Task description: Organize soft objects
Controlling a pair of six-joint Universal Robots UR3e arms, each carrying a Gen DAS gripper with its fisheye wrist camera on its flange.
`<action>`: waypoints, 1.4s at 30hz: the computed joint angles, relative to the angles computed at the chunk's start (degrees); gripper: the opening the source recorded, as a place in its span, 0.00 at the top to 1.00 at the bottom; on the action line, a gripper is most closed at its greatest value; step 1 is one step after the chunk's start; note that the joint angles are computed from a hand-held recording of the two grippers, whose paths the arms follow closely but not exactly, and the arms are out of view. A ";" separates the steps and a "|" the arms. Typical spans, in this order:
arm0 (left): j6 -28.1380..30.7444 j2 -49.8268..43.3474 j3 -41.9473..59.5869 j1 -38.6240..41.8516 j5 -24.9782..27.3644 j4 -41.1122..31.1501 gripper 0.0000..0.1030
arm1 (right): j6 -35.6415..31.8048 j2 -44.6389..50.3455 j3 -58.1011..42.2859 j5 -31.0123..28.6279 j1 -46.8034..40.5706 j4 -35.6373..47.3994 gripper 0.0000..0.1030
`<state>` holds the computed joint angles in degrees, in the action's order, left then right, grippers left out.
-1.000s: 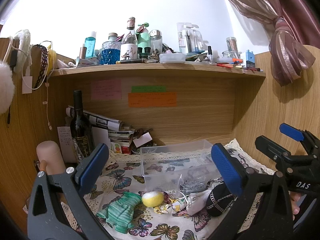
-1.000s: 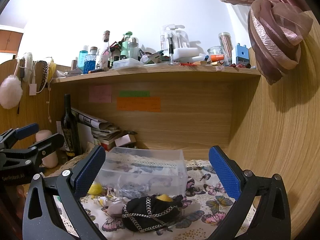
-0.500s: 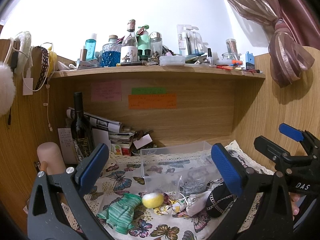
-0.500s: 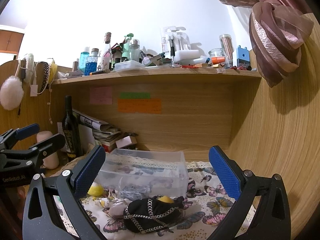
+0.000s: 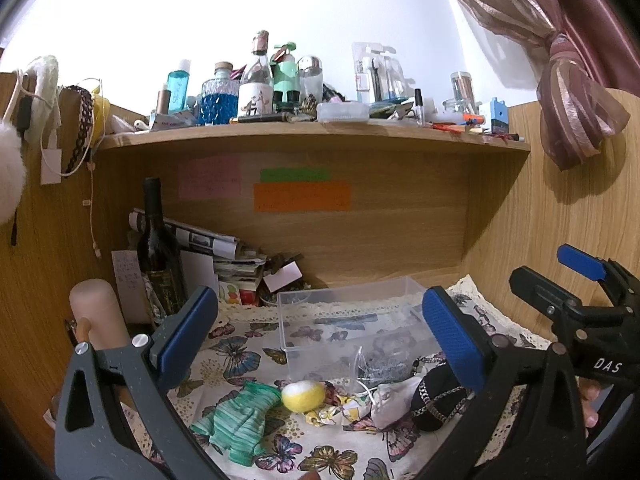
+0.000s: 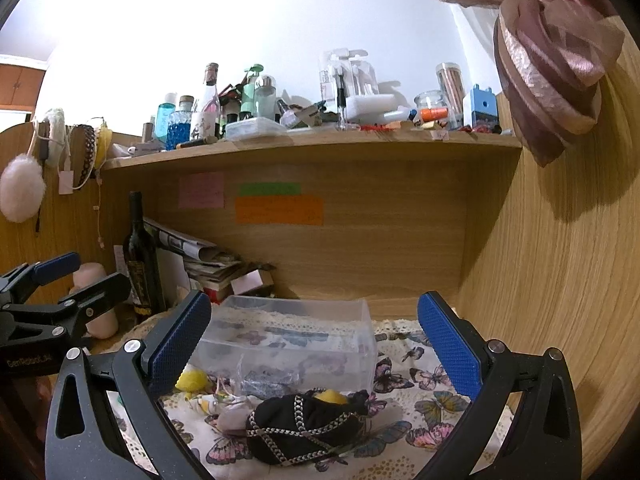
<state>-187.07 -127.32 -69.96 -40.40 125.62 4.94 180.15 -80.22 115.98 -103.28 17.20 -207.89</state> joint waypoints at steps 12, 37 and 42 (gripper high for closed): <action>-3.96 4.90 -12.07 5.06 -7.97 -1.23 0.11 | 2.39 0.95 4.21 5.85 -4.21 4.10 0.00; -13.55 1.82 -17.65 21.62 -25.76 -16.60 0.44 | 2.98 8.84 -1.53 15.37 -10.38 17.69 0.47; -13.30 0.38 -15.20 23.24 -28.31 -18.80 0.57 | 3.76 8.93 -2.24 18.11 -12.11 18.90 0.65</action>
